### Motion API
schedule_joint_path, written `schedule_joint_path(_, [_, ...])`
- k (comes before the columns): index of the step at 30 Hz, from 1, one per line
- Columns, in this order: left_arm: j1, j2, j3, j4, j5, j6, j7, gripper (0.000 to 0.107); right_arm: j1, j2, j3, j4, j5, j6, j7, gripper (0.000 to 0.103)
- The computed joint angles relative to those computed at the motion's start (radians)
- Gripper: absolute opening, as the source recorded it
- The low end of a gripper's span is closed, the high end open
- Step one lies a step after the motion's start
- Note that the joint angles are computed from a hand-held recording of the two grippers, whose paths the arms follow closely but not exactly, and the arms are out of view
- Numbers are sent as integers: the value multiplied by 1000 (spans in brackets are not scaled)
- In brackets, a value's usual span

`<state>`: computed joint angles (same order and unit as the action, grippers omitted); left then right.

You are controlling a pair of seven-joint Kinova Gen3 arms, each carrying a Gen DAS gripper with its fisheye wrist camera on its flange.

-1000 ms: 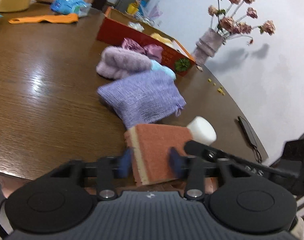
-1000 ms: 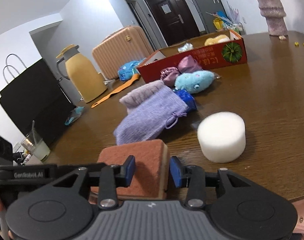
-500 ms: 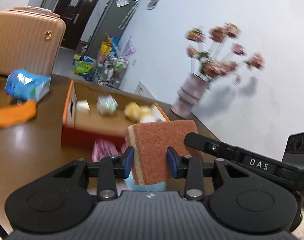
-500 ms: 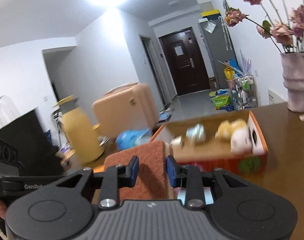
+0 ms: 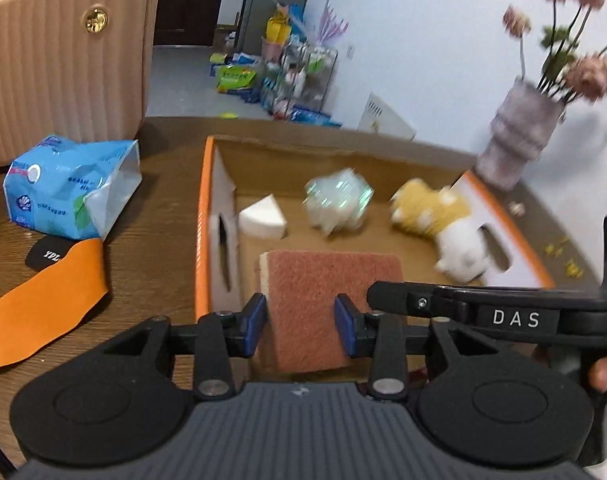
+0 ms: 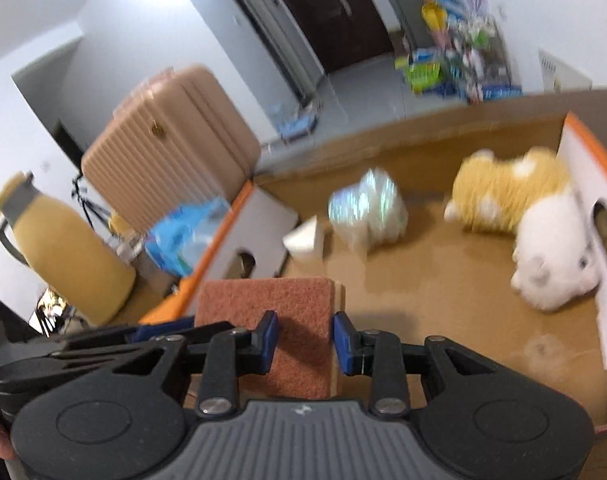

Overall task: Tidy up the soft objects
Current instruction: 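Place the scouring pad into the box and open both grippers, then grasp the lilac drawstring sachet with the left and right grippers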

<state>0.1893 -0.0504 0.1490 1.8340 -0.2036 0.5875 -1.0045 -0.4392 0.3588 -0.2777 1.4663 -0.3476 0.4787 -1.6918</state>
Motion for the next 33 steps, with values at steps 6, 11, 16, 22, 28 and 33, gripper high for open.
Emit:
schedule_joint_path(6, [0, -28, 67, 41, -185, -10, 127, 65, -86, 21, 67, -31, 93, 36, -60, 39])
schedule_joint_path(11, [11, -103, 97, 41, -240, 37, 186, 67, -70, -75, 53, 55, 140, -25, -81, 40])
schedule_joint_path(16, [-17, -210, 190, 36, -285, 113, 226, 74, -50, -251, 18, 150, 343, -54, -215, 49])
schedule_joint_path(22, [-62, -341, 308, 40, -258, 193, 227, 80, -101, -450, 43, 247, 532, -37, -331, 55])
schedule_joint_path(28, [-107, -538, 415, 120, -184, 204, 222, 86, -25, -652, -46, 412, 510, -66, -271, 58])
schedule_joint_path(33, [-130, -722, 524, 202, -92, 239, 229, 87, 30, -848, -124, 618, 437, -127, -287, 63])
